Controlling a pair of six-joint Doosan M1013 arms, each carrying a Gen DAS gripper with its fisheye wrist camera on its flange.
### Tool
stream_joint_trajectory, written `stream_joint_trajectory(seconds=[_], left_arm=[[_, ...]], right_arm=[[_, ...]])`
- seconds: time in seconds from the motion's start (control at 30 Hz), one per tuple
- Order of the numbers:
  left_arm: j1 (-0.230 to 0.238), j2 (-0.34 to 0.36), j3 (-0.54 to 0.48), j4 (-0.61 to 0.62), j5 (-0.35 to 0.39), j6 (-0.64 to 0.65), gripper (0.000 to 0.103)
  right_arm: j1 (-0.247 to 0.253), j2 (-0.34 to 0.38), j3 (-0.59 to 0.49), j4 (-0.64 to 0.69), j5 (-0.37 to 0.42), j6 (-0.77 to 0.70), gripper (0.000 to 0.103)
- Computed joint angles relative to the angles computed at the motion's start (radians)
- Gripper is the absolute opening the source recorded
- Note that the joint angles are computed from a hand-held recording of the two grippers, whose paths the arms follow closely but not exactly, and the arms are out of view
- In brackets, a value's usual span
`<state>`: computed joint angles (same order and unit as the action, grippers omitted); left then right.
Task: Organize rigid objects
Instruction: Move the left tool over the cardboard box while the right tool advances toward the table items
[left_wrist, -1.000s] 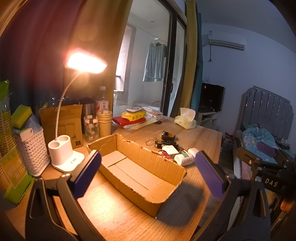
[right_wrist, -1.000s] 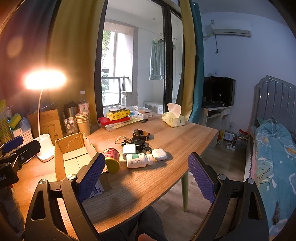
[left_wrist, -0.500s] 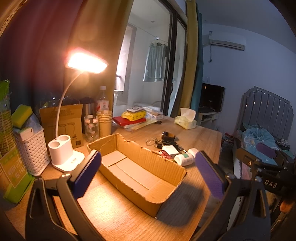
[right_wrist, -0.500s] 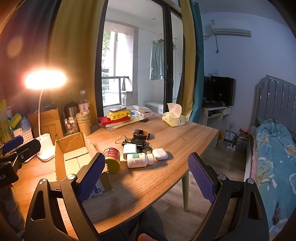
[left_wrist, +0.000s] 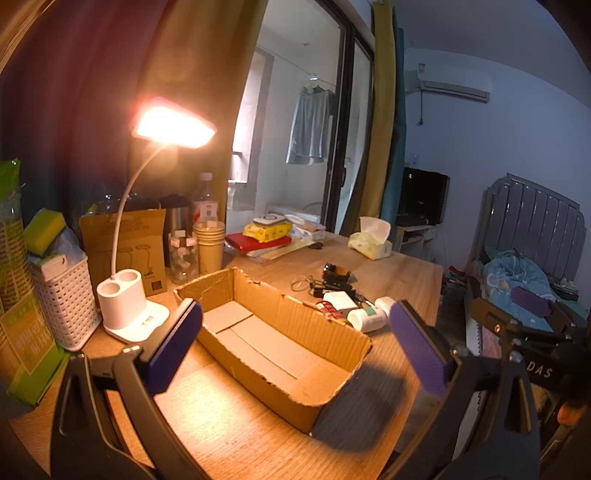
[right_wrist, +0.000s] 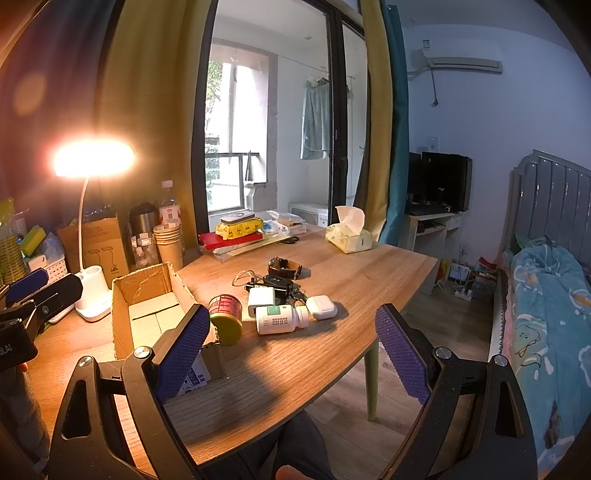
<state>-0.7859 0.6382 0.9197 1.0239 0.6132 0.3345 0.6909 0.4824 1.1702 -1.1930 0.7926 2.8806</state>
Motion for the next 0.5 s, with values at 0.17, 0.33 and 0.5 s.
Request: stream_joint_trajectory(seconds=[0.17,0.33,0.5], left_arm=[[0.001,0.007,-0.011,-0.012,0.021,0.005,0.102],[0.010,0.040,-0.058,-0.064,0.094,0.033,0.102],[0.033,0.097,-0.147,-0.192,0.184,0.118,0.102]], right_arm=[[-0.001,0.006,-0.009,0.015,-0.001,-0.015,0.093],[-0.023,0.026,-0.033,0.072,-0.018,-0.054,0.093],[-0.055,0.051,-0.064,0.146,-0.026,-0.097,0.093]])
